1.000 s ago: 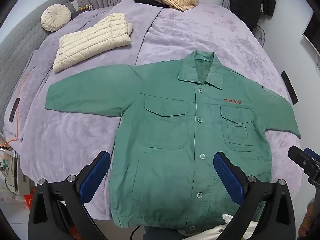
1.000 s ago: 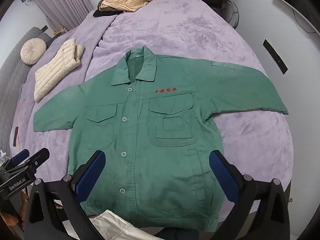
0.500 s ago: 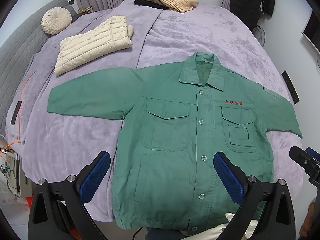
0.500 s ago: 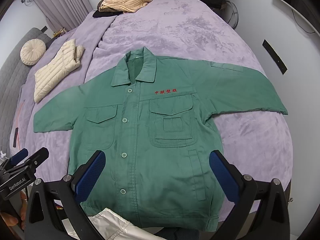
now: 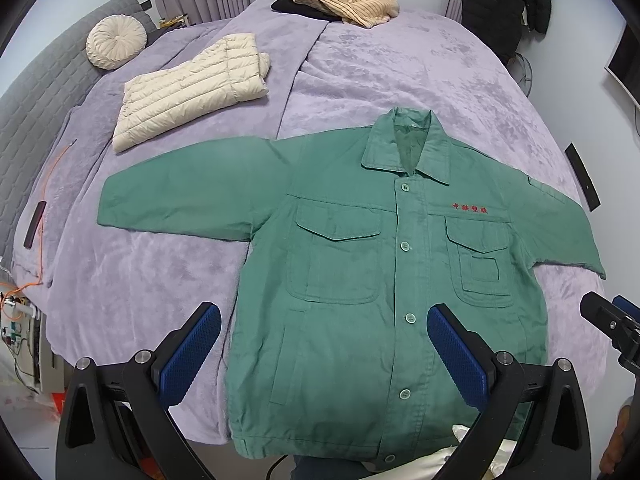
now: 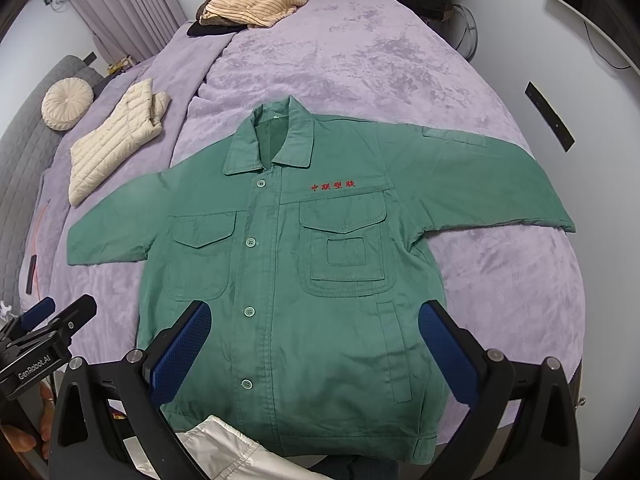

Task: Fold small clothes

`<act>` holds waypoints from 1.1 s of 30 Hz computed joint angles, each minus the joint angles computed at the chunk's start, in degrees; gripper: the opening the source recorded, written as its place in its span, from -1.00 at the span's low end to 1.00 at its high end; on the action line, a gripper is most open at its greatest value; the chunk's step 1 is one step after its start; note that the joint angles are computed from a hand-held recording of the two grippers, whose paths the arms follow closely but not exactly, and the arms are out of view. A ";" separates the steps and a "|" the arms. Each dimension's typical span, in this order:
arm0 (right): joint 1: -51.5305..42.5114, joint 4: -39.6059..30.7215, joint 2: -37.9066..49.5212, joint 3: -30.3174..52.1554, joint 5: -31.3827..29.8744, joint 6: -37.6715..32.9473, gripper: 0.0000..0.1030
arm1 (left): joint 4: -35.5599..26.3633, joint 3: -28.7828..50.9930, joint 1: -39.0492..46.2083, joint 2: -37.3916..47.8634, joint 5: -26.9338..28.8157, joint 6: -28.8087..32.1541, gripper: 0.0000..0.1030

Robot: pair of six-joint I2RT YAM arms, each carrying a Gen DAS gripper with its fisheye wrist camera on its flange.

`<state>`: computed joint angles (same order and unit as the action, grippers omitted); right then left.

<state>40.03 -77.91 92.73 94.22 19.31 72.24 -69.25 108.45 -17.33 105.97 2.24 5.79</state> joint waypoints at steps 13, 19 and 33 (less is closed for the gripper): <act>0.16 -0.08 -0.07 -0.08 0.16 0.14 1.00 | 0.05 -0.12 -0.06 -0.08 -0.07 -0.07 1.00; 0.16 -0.15 -0.17 -0.10 0.23 0.07 1.00 | 0.16 -0.33 -0.07 -0.20 -0.10 -0.06 1.00; 0.32 -0.24 -0.18 -0.03 0.22 0.05 1.00 | 0.13 -0.29 -0.02 -0.19 -0.17 -0.01 1.00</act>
<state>40.35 -78.15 92.55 94.19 19.53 72.29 -69.11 108.16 -17.35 105.79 2.07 5.79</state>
